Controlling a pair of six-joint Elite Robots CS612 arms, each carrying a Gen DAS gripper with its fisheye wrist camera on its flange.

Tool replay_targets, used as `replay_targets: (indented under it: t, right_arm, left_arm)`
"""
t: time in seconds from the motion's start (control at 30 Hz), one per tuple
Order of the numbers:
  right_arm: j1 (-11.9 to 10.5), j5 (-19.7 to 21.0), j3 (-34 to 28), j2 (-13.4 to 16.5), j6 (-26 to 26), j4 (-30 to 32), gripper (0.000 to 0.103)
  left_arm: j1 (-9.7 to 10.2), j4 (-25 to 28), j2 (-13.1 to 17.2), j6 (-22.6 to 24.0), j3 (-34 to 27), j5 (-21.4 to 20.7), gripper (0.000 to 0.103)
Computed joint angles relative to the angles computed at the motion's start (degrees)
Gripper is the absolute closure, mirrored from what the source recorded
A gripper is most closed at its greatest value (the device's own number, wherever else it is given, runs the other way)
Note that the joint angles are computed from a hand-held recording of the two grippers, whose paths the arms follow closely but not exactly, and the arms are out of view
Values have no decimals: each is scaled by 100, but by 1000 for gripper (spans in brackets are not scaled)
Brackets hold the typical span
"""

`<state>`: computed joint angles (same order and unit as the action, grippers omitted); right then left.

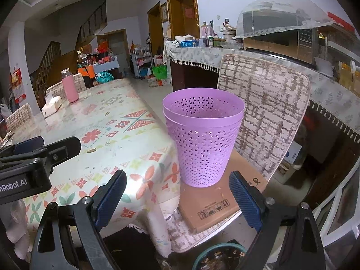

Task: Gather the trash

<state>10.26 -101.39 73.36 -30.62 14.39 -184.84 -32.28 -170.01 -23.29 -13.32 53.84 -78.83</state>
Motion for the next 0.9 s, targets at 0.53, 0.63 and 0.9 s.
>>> replay_targets:
  t: [0.53,0.63,0.9]
  right_arm:
    - [9,109,-139,55,35,290,8]
    - [11,126,-149,63,38,315,8]
    - [-13,222,-173,82,144,414,8]
  left_arm:
    - [40,128,31,-83,-44,-101,0]
    - [39,136,32,-85,-46,-90,0]
    - [42,129,37,-92,-22,-118,0]
